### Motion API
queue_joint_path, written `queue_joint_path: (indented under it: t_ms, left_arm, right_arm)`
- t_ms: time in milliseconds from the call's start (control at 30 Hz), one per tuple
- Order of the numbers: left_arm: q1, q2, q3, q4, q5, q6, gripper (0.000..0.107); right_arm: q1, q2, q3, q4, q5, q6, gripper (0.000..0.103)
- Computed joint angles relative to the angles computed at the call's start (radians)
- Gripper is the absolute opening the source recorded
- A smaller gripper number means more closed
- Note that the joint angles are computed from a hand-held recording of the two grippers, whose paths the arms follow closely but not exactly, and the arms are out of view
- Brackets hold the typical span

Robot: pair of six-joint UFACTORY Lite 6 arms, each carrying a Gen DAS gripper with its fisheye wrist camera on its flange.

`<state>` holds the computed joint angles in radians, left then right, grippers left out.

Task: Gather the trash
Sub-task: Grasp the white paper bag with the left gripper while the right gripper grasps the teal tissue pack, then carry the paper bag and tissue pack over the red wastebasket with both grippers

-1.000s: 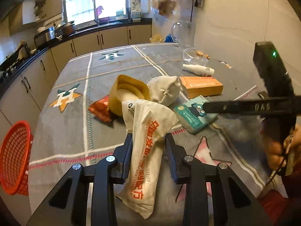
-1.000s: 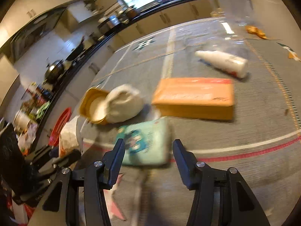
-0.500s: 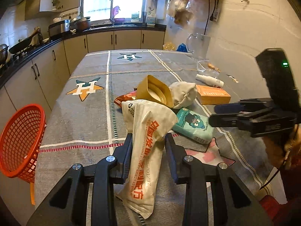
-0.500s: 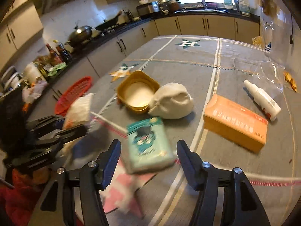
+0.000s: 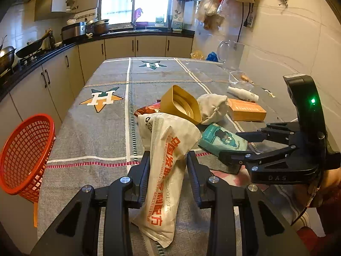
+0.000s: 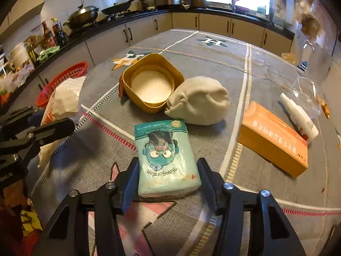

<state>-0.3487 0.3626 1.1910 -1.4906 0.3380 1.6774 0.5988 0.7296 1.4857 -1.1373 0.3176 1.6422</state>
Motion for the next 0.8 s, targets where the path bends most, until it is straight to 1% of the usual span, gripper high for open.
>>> queue_joint_path:
  t_ms: [33, 67, 100, 200, 267, 333, 400, 567, 667, 800]
  left_arm:
    - [-0.001, 0.0, 0.0, -0.001, -0.002, -0.002, 0.032]
    - [0.001, -0.001, -0.001, 0.0, -0.001, -0.004, 0.032]
    - [0.001, -0.004, -0.003, -0.009, -0.005, 0.0, 0.032]
    - [0.0, -0.009, -0.007, -0.027, -0.013, 0.009, 0.032]
    - [-0.001, -0.007, -0.003, -0.029, -0.022, 0.001, 0.032]
    - [-0.004, -0.007, 0.002, -0.029, -0.031, -0.009, 0.032]
    - [-0.006, -0.009, 0.004, -0.028, -0.038, -0.017, 0.032]
    - [-0.026, -0.017, 0.004, -0.048, -0.102, -0.018, 0.032]
    - [-0.03, -0.019, 0.003, -0.064, -0.128, -0.007, 0.032]
    - [-0.033, -0.017, 0.002, -0.07, -0.151, -0.003, 0.032]
  right_arm:
    - [0.002, 0.002, 0.002, -0.001, 0.002, 0.007, 0.05]
    - [0.001, -0.011, -0.014, -0.02, -0.009, 0.033, 0.043]
    - [0.0, -0.021, -0.029, -0.044, -0.024, 0.067, 0.041]
    - [0.02, -0.06, -0.08, -0.158, -0.024, 0.227, 0.039]
    - [0.037, -0.095, -0.122, -0.28, -0.018, 0.371, 0.039]
    - [0.049, -0.128, -0.149, -0.354, -0.011, 0.456, 0.039]
    - [0.057, -0.149, -0.157, -0.393, -0.008, 0.494, 0.039]
    - [0.06, -0.158, -0.159, -0.434, -0.006, 0.55, 0.039]
    - [0.055, -0.151, -0.152, -0.447, -0.016, 0.575, 0.039]
    - [0.059, -0.15, -0.141, -0.428, -0.016, 0.559, 0.039]
